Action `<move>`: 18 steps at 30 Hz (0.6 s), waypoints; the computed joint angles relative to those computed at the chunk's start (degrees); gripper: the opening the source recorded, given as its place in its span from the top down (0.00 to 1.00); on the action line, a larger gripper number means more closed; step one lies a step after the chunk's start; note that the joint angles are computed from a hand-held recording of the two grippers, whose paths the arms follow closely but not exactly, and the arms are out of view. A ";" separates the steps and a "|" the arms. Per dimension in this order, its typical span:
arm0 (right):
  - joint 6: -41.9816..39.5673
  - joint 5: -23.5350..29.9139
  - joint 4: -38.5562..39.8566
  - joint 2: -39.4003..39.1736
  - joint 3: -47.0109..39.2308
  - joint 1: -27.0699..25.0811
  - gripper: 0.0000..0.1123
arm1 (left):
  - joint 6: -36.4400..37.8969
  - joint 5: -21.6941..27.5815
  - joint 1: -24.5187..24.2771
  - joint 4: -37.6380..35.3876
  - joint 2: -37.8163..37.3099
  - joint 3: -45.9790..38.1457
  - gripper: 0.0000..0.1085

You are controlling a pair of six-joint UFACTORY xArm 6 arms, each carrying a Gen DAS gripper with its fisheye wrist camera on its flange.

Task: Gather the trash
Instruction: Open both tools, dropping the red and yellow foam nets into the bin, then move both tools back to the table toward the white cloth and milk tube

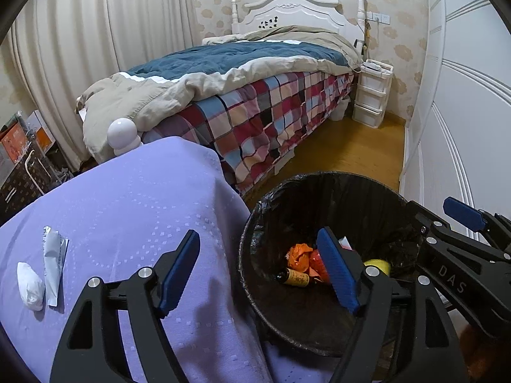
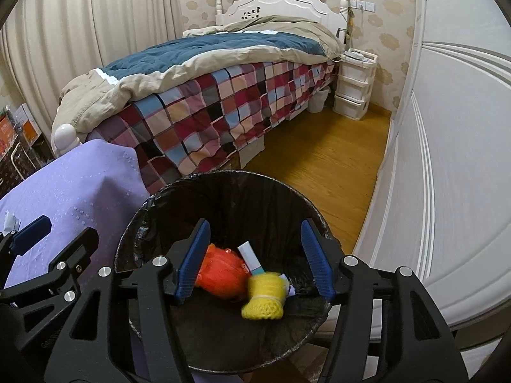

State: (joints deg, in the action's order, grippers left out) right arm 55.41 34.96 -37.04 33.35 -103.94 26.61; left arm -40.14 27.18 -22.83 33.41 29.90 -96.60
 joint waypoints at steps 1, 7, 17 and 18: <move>0.12 -0.05 -0.13 -0.06 0.05 0.00 0.47 | -0.59 -0.04 -0.01 0.68 -0.38 0.43 0.31; 1.56 0.06 -1.43 -1.12 1.33 0.28 0.42 | -3.39 0.09 0.32 3.16 -2.77 3.32 0.29; 2.24 -0.49 -0.59 -3.10 3.67 2.90 0.40 | -11.36 -0.36 2.68 10.67 -12.31 14.97 0.29; 1.90 -0.62 -0.33 -3.04 3.55 3.57 0.40 | -12.61 -0.33 3.15 11.70 -13.72 16.70 0.29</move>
